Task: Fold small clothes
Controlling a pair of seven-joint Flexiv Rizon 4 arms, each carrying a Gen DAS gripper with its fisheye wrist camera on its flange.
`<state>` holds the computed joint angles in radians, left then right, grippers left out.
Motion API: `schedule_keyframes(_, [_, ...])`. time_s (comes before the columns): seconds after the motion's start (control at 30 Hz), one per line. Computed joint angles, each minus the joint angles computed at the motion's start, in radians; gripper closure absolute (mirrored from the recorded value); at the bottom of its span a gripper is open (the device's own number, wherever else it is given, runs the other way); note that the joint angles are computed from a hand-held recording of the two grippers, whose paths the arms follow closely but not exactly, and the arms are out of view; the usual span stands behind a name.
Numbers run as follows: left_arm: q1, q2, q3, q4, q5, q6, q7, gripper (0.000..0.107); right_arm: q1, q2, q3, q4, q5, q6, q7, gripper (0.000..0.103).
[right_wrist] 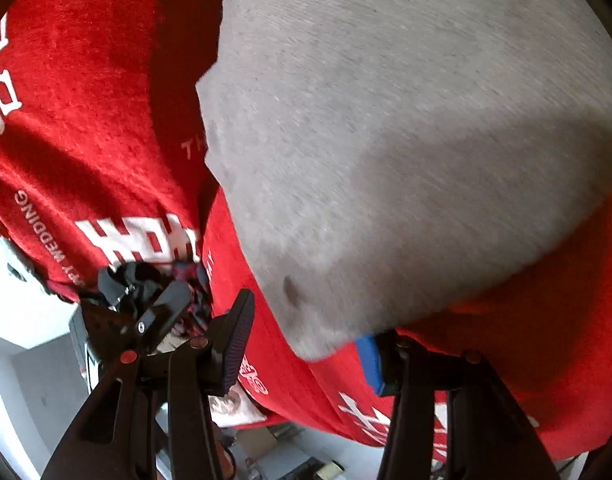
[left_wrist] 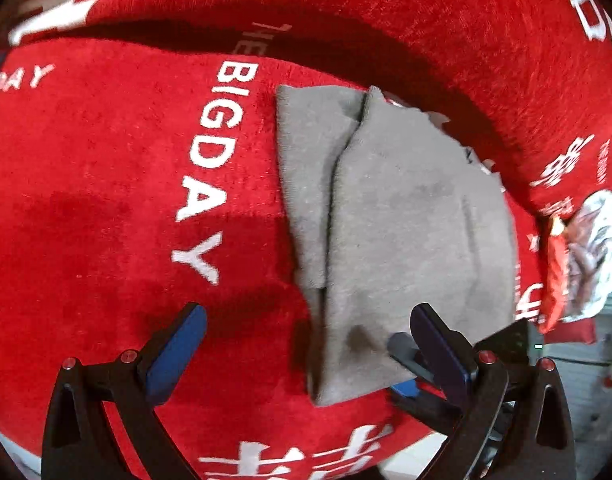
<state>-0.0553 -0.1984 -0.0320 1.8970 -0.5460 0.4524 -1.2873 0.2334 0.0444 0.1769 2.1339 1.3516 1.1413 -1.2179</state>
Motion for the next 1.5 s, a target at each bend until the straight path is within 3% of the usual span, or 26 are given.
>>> schedule_keyframes(0.07, [0.009, -0.011, -0.003, 0.002, -0.046, -0.012, -0.002, 0.005, -0.003, -0.009, -0.005, -0.002, -0.018, -0.012, 0.039, 0.095])
schedule_keyframes(0.27, [0.029, -0.09, -0.036, -0.03, -0.179, -0.077, 0.028, 0.005, -0.052, 0.057, -0.051, -0.019, 0.072, -0.087, -0.141, 0.095])
schedule_keyframes(0.4, [0.027, -0.151, -0.078, -0.049, -0.326, -0.098, 0.054, 0.005, -0.064, 0.097, -0.075, -0.038, -0.009, -0.127, -0.152, 0.096])
schedule_keyframes(0.5, [0.002, -0.191, -0.101, -0.087, -0.355, -0.076, 0.057, 0.005, -0.06, 0.106, -0.088, -0.046, -0.055, -0.156, -0.147, 0.096])
schedule_keyframes(0.6, [-0.023, -0.224, -0.115, -0.14, -0.311, -0.068, 0.055, 0.005, -0.049, 0.106, -0.086, -0.045, -0.09, -0.175, -0.132, 0.096])
schedule_keyframes(0.67, [-0.051, -0.24, -0.116, -0.181, -0.233, -0.052, 0.058, 0.024, -0.042, 0.106, -0.084, -0.037, -0.11, -0.189, -0.122, 0.096])
schedule_keyframes(0.7, [-0.065, -0.251, -0.114, -0.209, -0.175, -0.056, 0.055, 0.047, -0.04, 0.108, -0.082, -0.03, -0.127, -0.201, -0.114, 0.096])
schedule_keyframes(0.73, [-0.078, -0.262, -0.108, -0.236, -0.113, -0.067, 0.039, 0.058, -0.037, 0.108, -0.079, -0.027, -0.148, -0.211, -0.1, 0.096])
schedule_keyframes(0.8, [-0.096, -0.276, -0.102, -0.266, -0.035, -0.079, 0.017, 0.06, -0.036, 0.114, -0.082, -0.017, -0.213, -0.271, -0.06, 0.095])
schedule_keyframes(0.97, [-0.103, -0.279, -0.106, -0.273, -0.006, -0.066, 0.002, 0.06, -0.069, 0.159, -0.144, -0.038, -0.374, -0.579, -0.06, 0.091])
schedule_keyframes(1.03, [-0.111, -0.287, -0.105, -0.289, 0.018, -0.068, -0.016, 0.059, -0.093, 0.188, -0.156, -0.044, -0.45, -0.628, -0.071, 0.091])
schedule_keyframes(1.1, [-0.122, -0.285, -0.102, -0.295, 0.048, -0.053, -0.019, 0.061, -0.122, 0.209, -0.149, -0.037, -0.554, -0.598, -0.051, 0.091])
schedule_keyframes(1.2, [-0.145, -0.274, -0.091, -0.302, 0.114, -0.026, -0.037, 0.076, -0.154, 0.182, -0.14, -0.023, -0.731, -0.521, -0.001, 0.095])
schedule_keyframes(1.23, [-0.148, -0.266, -0.089, -0.299, 0.119, -0.013, -0.048, 0.087, -0.156, 0.156, -0.149, -0.023, -0.75, -0.496, -0.014, 0.095])
schedule_keyframes(1.27, [-0.148, -0.261, -0.092, -0.301, 0.116, -0.008, -0.056, 0.087, -0.156, 0.122, -0.154, -0.027, -0.77, -0.484, -0.022, 0.096])
schedule_keyframes(1.4, [-0.153, -0.23, -0.108, -0.309, 0.099, 0.014, -0.054, 0.088, -0.161, 0.026, -0.155, -0.035, -0.753, -0.512, -0.081, 0.103])
schedule_keyframes(1.5, [-0.183, -0.218, -0.128, -0.359, 0.102, 0.029, -0.059, 0.088, -0.175, 0.036, -0.14, -0.022, -0.723, -0.483, -0.134, 0.103])
